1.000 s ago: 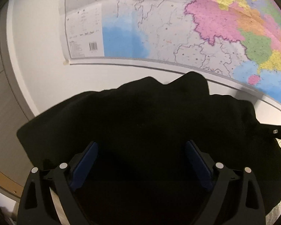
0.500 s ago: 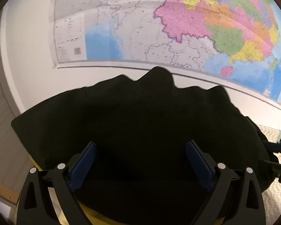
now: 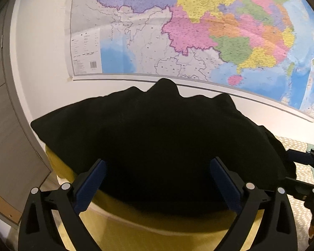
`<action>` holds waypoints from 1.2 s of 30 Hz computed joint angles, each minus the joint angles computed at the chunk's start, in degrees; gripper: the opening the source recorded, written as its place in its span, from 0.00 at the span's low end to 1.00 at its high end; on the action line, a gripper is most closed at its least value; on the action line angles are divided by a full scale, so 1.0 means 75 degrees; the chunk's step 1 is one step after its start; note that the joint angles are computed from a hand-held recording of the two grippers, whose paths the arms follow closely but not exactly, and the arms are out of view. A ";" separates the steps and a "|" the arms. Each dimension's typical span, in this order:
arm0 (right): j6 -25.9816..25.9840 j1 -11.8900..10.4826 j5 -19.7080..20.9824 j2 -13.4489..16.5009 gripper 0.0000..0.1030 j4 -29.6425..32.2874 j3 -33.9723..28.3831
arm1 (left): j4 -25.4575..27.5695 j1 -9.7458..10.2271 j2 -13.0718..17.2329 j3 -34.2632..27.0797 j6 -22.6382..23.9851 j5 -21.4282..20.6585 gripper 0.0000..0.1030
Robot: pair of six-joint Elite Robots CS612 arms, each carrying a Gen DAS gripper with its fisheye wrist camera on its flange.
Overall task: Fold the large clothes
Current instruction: 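Lower the black bundle onto the mustard folded clothes with both grippers, then open both grippers and pull them back from the stacked bundle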
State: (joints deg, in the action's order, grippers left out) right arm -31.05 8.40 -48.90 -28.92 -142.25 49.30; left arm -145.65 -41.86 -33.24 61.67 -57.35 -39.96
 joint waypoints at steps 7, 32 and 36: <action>0.0048 -0.0054 0.0025 -0.0209 0.84 -0.0363 0.0484 | 0.0222 -0.0171 -0.0052 0.0077 -0.0323 0.0158 0.93; 0.0459 -0.0253 0.0267 -0.0894 0.94 -0.1856 0.2106 | 0.0764 -0.0638 -0.0239 0.0320 -0.1495 0.0314 0.93; 0.0526 -0.0289 0.0264 -0.1003 0.95 -0.2260 0.2370 | 0.1066 -0.0709 -0.0235 0.0284 -0.1665 0.0437 0.93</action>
State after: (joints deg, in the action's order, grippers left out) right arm -27.10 6.24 -46.93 -36.44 -159.20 67.08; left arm -137.66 -47.18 -35.00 63.80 -69.84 -36.69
